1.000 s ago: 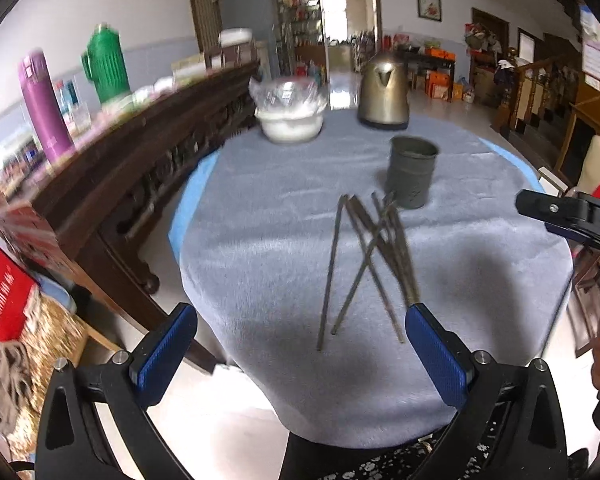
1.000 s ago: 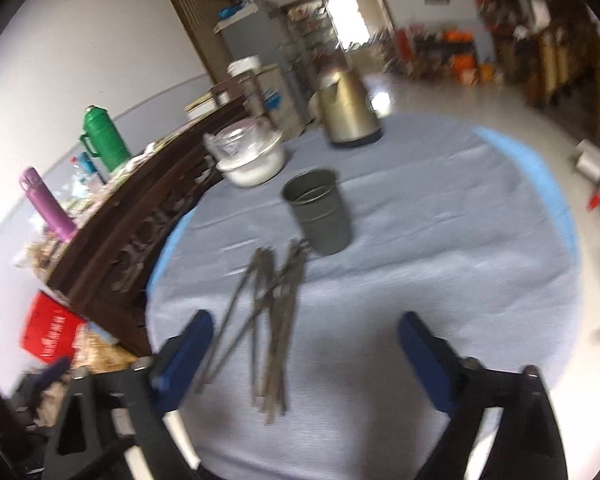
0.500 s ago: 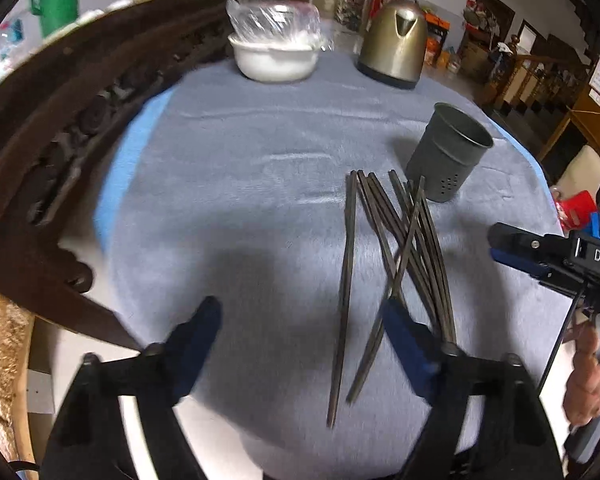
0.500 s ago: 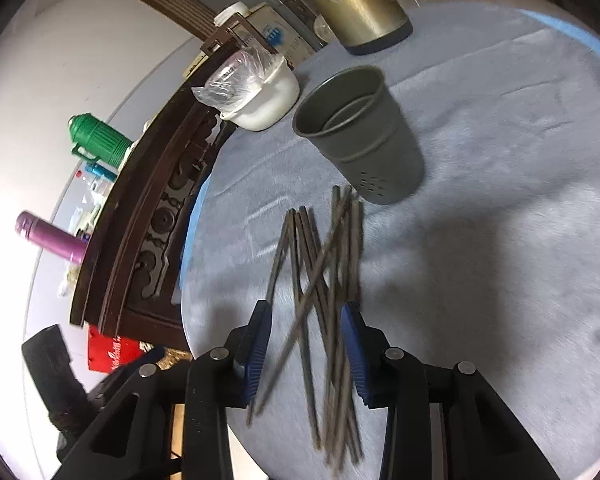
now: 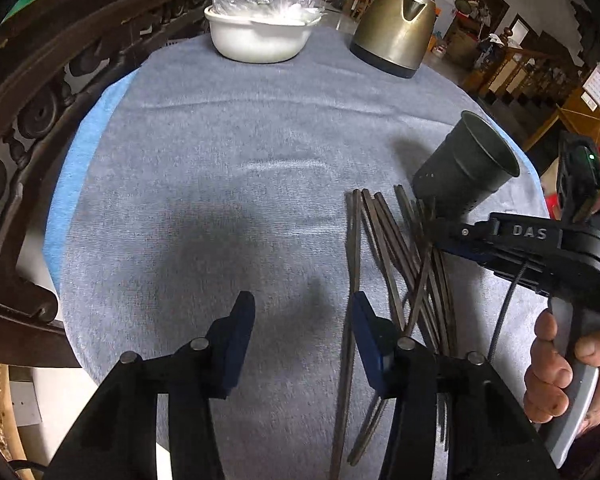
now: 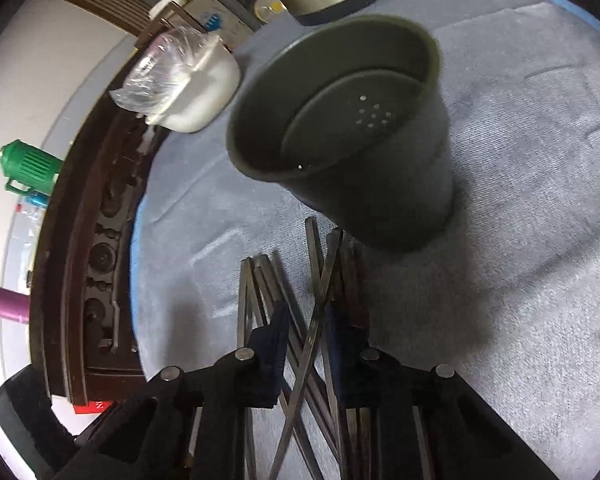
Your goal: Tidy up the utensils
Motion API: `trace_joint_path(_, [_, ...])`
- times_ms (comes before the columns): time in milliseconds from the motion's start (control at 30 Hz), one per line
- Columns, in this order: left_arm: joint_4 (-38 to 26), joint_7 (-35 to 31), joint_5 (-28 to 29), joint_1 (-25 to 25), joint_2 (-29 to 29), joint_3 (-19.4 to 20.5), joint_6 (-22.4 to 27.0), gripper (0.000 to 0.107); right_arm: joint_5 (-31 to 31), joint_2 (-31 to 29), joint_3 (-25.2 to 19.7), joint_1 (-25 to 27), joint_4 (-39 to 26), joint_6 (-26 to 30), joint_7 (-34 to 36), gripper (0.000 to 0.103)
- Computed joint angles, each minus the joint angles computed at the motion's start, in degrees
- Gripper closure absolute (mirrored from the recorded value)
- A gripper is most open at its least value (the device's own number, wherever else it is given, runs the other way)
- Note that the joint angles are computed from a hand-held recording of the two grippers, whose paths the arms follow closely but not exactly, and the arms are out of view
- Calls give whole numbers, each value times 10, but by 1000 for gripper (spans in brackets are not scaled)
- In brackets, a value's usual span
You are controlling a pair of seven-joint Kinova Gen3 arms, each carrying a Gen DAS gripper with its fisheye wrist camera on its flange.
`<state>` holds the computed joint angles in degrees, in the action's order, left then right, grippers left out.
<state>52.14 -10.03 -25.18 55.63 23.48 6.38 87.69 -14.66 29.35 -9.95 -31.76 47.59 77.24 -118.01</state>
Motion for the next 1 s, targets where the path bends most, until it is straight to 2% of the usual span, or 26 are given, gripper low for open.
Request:
trace_joint_path(133, [34, -3, 15, -18, -18, 5, -29, 57, 40, 18, 17, -33, -36, 26, -32, 89])
trace_joint_path(267, [49, -20, 22, -34, -26, 13, -50, 57, 53, 13, 14, -40, -28, 18, -24, 94])
trace_joint_path(500, [37, -78, 46, -62, -14, 19, -79, 57, 43, -33, -2, -26, 47, -38, 24, 95])
trace_joint_path(633, [-5, -119, 69, -77, 16, 12, -57, 57, 7, -58, -15, -1, 87, -75, 56, 95])
trace_joint_path(833, [-28, -150, 106, -93, 40, 3, -68, 57, -73, -94, -33, 55, 149, -131, 121, 95])
trace_joint_path(1000, [-20, -158, 127, -104, 45, -5, -87, 79, -149, -122, -44, 98, 193, -161, 191, 95])
